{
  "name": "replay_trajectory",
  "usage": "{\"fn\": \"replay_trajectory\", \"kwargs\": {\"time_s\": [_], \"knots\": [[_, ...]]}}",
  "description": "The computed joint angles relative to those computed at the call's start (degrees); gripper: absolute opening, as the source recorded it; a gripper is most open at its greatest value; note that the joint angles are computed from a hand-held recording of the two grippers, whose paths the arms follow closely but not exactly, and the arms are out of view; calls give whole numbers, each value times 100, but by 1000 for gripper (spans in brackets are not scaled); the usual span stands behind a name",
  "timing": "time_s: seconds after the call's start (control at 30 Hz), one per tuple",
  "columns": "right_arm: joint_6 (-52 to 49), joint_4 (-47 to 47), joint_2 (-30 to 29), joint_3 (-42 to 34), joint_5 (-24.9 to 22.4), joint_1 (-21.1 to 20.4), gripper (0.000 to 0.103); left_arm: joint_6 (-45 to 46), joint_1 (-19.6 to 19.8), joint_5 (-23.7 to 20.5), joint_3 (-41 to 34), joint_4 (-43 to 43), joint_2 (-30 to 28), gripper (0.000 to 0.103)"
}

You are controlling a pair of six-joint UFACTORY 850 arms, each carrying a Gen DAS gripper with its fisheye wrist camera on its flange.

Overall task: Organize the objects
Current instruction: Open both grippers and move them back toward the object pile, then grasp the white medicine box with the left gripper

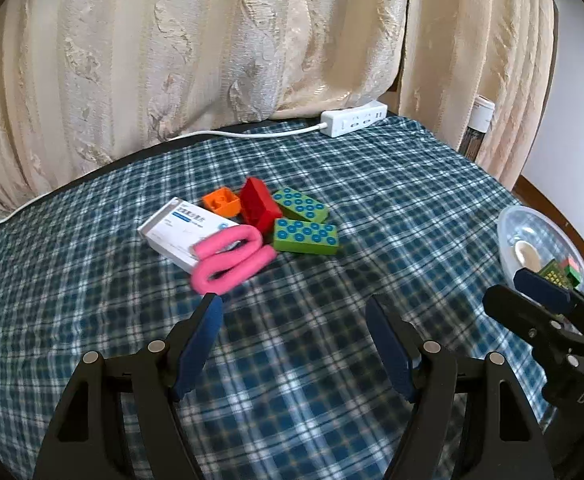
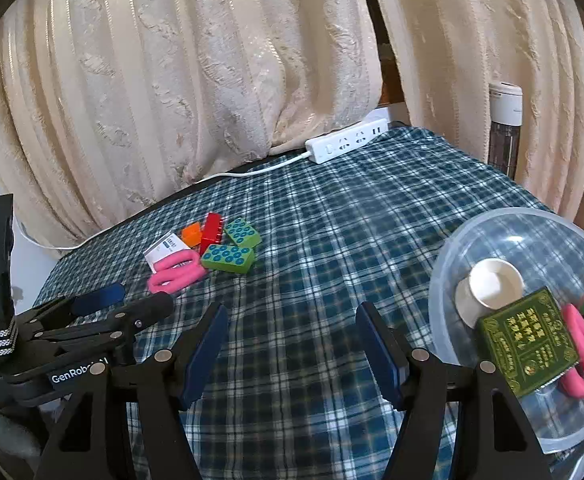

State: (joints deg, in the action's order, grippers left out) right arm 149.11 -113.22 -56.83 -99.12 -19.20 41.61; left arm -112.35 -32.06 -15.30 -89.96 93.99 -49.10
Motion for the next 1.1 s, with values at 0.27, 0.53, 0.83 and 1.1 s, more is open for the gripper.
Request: {"fn": "replay_trajectory", "kwargs": {"time_s": [0.27,0.53,0.83,1.1], "knots": [[-363,143,-199,-384,231,-6,70,597,223,-79,-34,-673,-18,75],[-842,478,-450,-808,551,-36,70,1228,408,-194,-217,-1313,-116,75],[-1709,1190,-677,-1197,787,-59,70,2285,639,-345,-668,-2414,-383,75],[-2186,1648,-837,-1435,889,-90,70,3250,793,-348,-1182,-3601,-709,75]]}}
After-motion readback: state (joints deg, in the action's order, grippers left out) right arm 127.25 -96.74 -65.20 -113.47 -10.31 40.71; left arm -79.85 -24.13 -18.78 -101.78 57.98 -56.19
